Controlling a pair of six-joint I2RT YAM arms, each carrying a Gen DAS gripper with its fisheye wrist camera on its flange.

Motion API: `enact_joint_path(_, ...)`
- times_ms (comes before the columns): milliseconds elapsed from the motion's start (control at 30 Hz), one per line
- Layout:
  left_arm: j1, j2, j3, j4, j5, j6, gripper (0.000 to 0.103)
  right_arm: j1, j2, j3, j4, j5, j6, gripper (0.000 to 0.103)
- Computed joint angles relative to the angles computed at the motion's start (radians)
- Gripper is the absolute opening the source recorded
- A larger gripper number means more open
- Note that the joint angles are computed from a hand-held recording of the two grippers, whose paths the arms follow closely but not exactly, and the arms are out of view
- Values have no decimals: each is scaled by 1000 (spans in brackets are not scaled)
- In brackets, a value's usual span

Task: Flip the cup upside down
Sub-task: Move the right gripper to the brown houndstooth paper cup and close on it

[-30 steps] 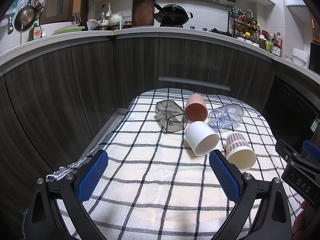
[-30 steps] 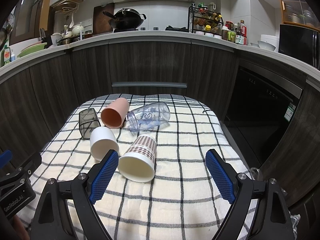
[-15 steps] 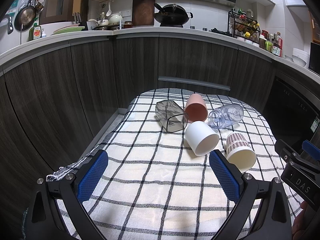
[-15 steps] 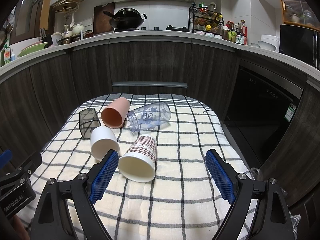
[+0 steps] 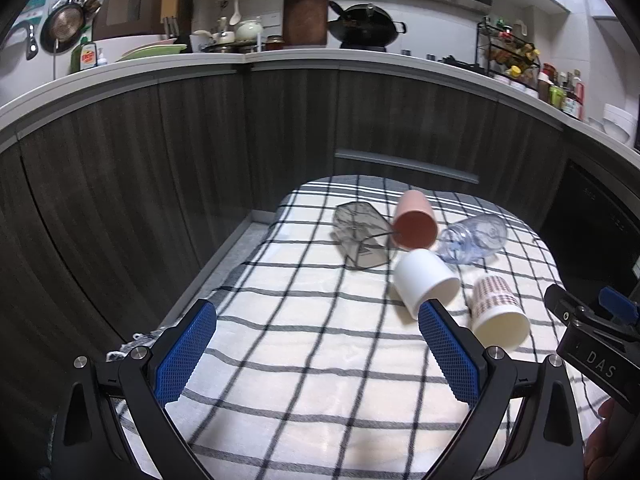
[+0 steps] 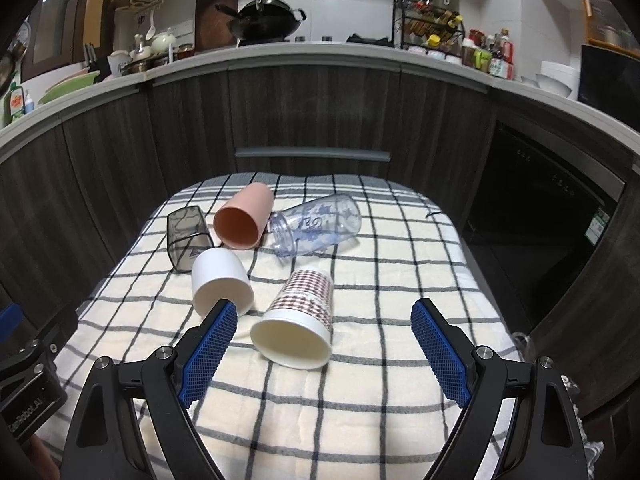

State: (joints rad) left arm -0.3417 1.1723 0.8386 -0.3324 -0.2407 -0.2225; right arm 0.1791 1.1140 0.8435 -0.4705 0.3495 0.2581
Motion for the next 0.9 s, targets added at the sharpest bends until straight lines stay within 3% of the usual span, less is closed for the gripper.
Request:
enact_joint_path(533, 100, 113, 64, -2, 71, -12, 103, -71, 470, 318, -155, -146, 67, 89)
enact_joint_path(900, 123, 153, 82, -16, 110, -27, 103, -88, 603, 364, -163, -188, 93, 86)
